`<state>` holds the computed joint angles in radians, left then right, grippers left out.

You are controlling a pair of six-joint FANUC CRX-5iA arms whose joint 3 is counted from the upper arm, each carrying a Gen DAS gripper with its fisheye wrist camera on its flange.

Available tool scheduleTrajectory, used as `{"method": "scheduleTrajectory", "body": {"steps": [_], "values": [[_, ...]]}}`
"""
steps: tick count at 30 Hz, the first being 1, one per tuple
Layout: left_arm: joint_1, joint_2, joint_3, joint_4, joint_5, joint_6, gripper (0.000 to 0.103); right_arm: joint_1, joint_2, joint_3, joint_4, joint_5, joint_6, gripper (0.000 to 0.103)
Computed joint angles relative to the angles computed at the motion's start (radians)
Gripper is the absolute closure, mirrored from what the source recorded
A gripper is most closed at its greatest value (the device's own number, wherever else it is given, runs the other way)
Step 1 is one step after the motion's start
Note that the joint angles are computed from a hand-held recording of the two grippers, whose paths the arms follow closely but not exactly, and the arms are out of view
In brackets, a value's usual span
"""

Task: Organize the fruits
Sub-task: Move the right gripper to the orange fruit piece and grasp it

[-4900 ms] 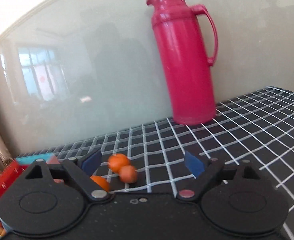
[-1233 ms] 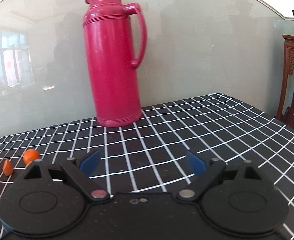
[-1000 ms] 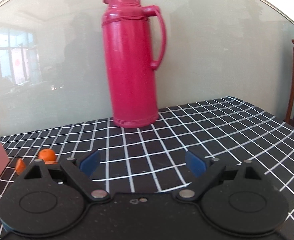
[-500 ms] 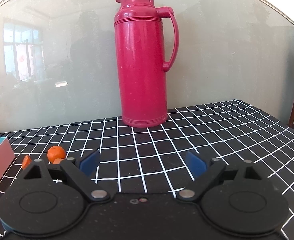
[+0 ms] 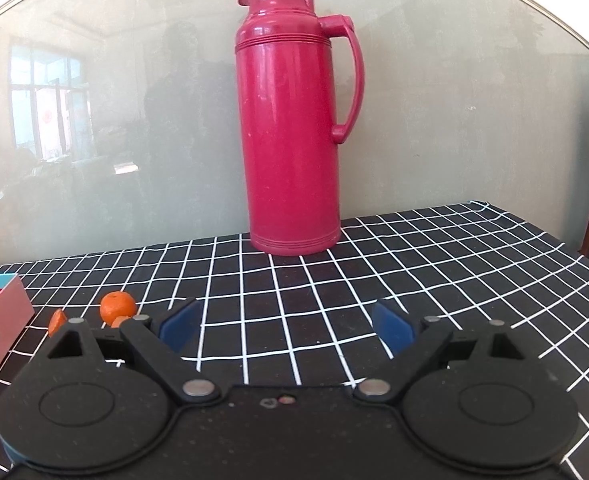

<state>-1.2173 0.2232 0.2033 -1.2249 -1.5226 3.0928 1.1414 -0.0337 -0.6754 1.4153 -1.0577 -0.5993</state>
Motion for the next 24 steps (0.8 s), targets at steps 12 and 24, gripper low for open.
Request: {"method": "scheduleTrajectory", "body": {"steps": [12,24], "values": [[0.002,-0.038,-0.055,-0.003,-0.053,0.049,0.003,-0.009,0.094,0.087,0.065,0.095,0.067,0.011],[0.029,-0.130,-0.171,0.022,-0.122,0.119,0.003,-0.021,0.228,0.214,0.126,0.196,0.162,0.012]]}}
